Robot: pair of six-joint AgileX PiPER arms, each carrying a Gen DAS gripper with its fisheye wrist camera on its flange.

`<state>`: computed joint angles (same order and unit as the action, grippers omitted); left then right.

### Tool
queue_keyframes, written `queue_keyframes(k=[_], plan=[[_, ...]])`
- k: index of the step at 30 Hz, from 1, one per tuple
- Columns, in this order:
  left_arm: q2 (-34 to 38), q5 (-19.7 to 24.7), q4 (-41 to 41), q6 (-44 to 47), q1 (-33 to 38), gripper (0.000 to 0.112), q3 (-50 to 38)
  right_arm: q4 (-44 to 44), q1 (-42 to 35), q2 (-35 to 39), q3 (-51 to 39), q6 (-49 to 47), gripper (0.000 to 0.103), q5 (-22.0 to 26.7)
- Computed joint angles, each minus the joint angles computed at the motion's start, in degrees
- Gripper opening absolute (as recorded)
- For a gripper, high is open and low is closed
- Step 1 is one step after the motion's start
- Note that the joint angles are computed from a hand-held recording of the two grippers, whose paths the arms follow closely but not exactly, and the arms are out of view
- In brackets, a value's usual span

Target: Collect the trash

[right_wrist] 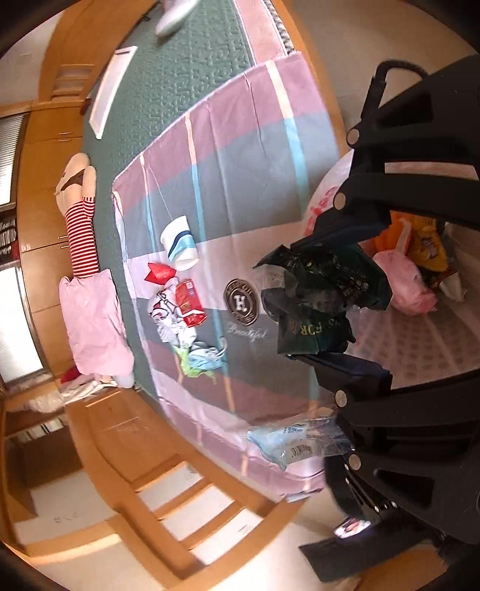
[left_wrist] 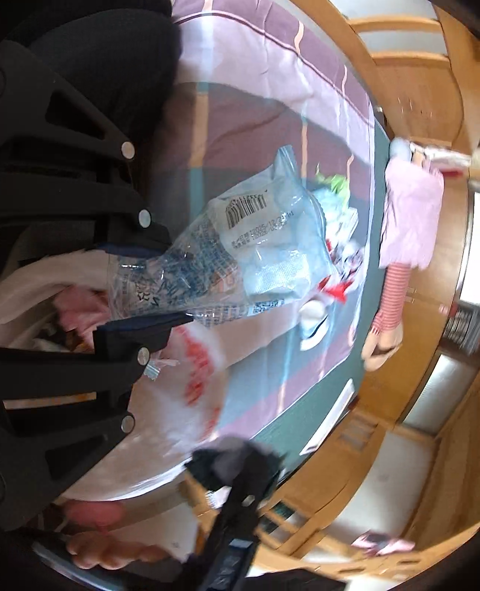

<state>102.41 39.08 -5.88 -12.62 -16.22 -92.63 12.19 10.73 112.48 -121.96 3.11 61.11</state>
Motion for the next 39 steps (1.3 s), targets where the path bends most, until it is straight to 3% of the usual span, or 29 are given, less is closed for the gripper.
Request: queue_keyframes(k=[2,5,7,9,12,15,17,20,23,26,28,30,39], plan=[[-1.0,-1.1,0.2,1.0,-0.6,0.027,1.7,-1.2,0.2,-0.7,1.3,-0.3,0.051,0.3],[-0.3,-1.2,-0.7,1.1,-0.1,0.027,1.2,-4.1,0.3,1.5,0.8,1.0,0.052,5.2],[0.0,-0.9,-1.2,1.0,0.1,0.027,0.8,-6.1,0.5,2.0,3.0,1.4,0.056,7.2],[-0.1,-0.9,-0.9,0.5,-0.2,0.027,1.2,-5.4,0.0,1.8,5.4,0.9,0.068,7.8],[0.7,0.0,-1.9,1.7,-0.5,0.027,0.4,-4.4,-1.7,-0.6,9.4,2.5,0.078,4.9],[1.6,0.8,-4.1,5.1,-0.9,0.027,-0.6,-1.4,-4.5,-3.3,10.2,4.8,0.080,0.7],[2.1,1.2,-6.6,8.5,-1.2,0.027,-1.0,0.0,-6.0,-6.3,12.7,6.9,0.082,-4.5],[3.0,2.5,-13.7,18.5,-1.9,0.027,-1.5,1.5,-8.0,-11.5,18.8,9.8,0.087,-13.7],[4.7,5.7,-19.9,28.2,-3.2,0.030,-2.7,2.2,-9.1,-13.0,20.6,10.4,0.088,-16.6],[5.2,6.3,-18.3,30.7,-5.7,0.046,-3.0,2.2,-9.3,-13.2,21.0,10.4,0.088,-16.8],[4.6,5.0,-17.2,31.0,-6.7,0.070,-2.2,2.4,-9.2,-13.0,21.2,10.3,0.088,-17.0],[3.6,3.2,-17.5,31.4,-6.4,0.083,-1.2,3.0,-9.3,-13.1,21.6,10.1,0.088,-17.1],[1.6,-3.0,-11.6,22.1,-5.7,0.090,2.0,3.5,-9.3,-12.3,21.0,9.8,0.088,-16.4]])
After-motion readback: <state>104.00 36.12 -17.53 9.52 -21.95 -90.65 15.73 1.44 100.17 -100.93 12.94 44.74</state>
